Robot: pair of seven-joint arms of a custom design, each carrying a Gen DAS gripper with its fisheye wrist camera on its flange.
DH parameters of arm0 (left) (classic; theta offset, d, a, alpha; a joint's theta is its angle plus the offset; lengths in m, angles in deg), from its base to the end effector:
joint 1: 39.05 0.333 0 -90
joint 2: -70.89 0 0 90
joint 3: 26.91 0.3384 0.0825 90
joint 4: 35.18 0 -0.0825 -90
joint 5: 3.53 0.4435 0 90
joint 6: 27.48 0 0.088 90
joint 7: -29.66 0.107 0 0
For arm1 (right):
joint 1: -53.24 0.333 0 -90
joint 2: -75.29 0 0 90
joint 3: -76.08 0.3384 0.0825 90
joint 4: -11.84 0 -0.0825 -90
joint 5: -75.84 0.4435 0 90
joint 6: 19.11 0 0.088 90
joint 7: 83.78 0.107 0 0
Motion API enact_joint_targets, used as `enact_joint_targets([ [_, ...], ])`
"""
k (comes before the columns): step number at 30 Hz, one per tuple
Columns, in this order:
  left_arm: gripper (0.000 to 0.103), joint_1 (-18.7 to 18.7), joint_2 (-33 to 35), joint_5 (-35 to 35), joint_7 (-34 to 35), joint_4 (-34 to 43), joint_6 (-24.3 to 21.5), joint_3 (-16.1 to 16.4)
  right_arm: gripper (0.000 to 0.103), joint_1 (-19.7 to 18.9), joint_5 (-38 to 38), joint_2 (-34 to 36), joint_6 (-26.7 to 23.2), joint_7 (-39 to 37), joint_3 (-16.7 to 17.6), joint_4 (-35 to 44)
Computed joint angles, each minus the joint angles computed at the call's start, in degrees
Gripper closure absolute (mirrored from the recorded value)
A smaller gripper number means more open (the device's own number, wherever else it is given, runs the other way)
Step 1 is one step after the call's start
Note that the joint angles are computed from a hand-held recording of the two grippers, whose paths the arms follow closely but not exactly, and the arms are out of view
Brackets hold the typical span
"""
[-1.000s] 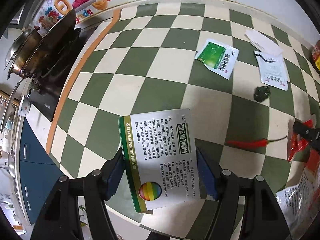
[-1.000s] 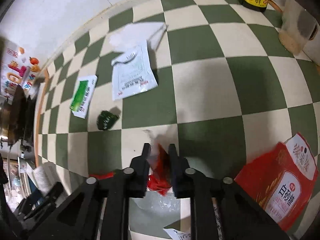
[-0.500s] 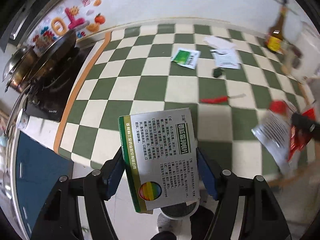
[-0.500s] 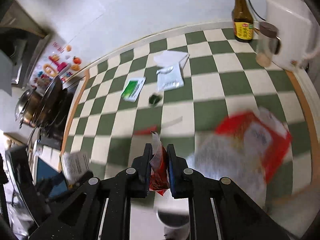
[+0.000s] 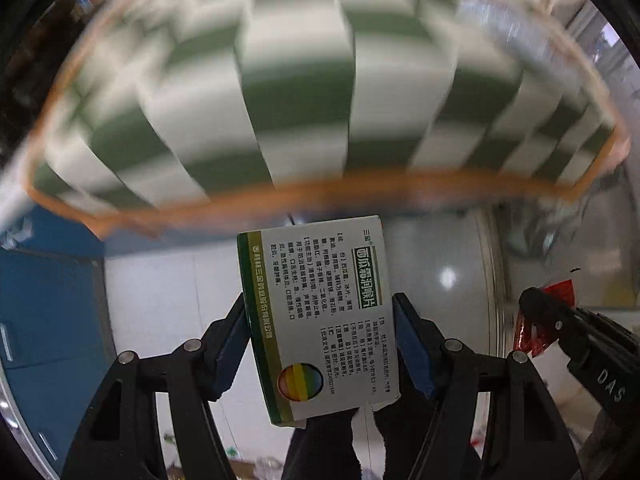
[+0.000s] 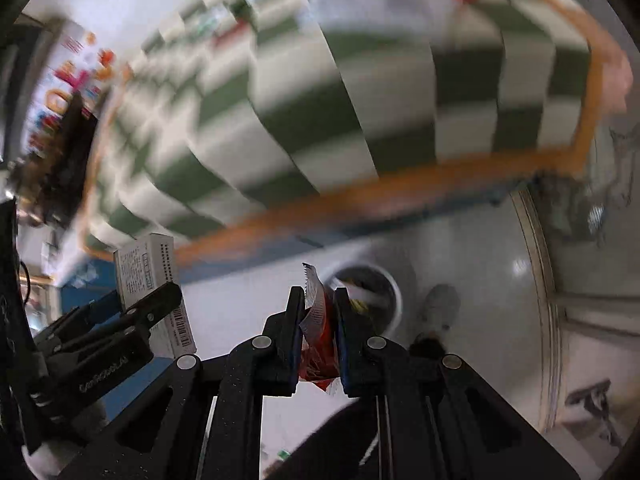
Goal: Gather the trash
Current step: 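Lower both held items over the bin and open both tools, then raise both tools back toward the counter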
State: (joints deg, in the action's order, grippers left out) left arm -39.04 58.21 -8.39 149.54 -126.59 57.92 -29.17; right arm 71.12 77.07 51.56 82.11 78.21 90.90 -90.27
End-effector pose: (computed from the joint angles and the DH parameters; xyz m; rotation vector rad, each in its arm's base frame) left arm 0.5240 -0.0334 0.7530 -1.4727 2.6997 -0.1919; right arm 0.3890 0.2940 0.7732 -1.1759 2.4843 -0.0478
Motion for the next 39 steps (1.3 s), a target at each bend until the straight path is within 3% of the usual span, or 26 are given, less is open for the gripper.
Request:
enact_joint_targets([
  [4, 0.037, -0.2, -2.3, 2.4, -0.9, -12.6, 3.8, -0.6, 0.088, 1.5, 4.6, -4.3, 5.4, 2.6, 0.2, -13.2],
  [7, 0.037, -0.4, -1.9, 3.9, -2.7, -20.7, 8.2, -1.1, 0.088, 2.8, 8.4, -7.0, 12.3, 3.9, 0.3, -24.3],
  [11, 0.036, -0.6, 0.8, 3.6, -4.8, -26.7, 13.8, -1.3, 0.088, 4.9, 13.4, -7.1, 23.7, 2.8, -0.1, -35.9],
  [15, 0.034, -0.2, 3.4, 3.6, -6.3, -29.5, 16.7, -1.5, 0.088, 6.8, 17.4, -4.1, 35.4, 0.6, -0.9, -42.6],
  [16, 0.03, -0.1, 3.8, 3.7, -6.7, -30.0, 17.4, -1.5, 0.086, 7.3, 18.4, -2.8, 37.5, -0.4, -1.5, -43.2],
  [17, 0.017, 0.1, 4.3, 3.8, -7.3, -30.3, 17.8, -1.5, 0.085, 7.8, 19.7, -1.5, 39.8, -1.5, -2.1, -43.9],
  [19, 0.002, 0.6, 4.5, 4.2, -7.4, -30.5, 18.3, -1.3, 0.083, 8.9, 22.2, 0.8, 42.8, -3.9, -3.3, -44.8],
  [20, 0.002, 0.7, 4.2, 4.6, -7.6, -30.9, 18.9, -1.4, 0.077, 8.9, 22.3, 2.0, 42.7, -4.5, -3.6, -44.3],
  [22, 0.002, 0.9, 3.7, 5.8, -7.5, -31.5, 20.7, -1.5, 0.047, 8.9, 22.3, 4.1, 41.5, -5.3, -3.8, -43.3],
  [26, 0.002, 1.2, 1.7, 8.3, -8.7, -32.9, 23.0, -1.5, 0.026, 7.7, 18.1, 7.0, 34.8, -3.9, -3.1, -39.1],
  [28, 0.002, 1.3, -0.1, 11.5, -9.6, -34.6, 25.6, -1.8, 0.0, 7.3, 14.4, 8.4, 29.2, -2.8, -2.6, -36.4],
  [30, 0.002, 1.2, -1.9, 13.2, -9.3, -35.6, 26.3, -1.7, 0.0, 7.2, 10.8, 9.8, 23.4, -1.8, -2.1, -33.3],
  [39, 0.002, 1.2, -5.4, 13.7, -6.7, -31.4, 18.7, -0.3, 0.0, 8.3, 7.4, 8.6, 13.4, -2.5, -2.3, -26.9],
])
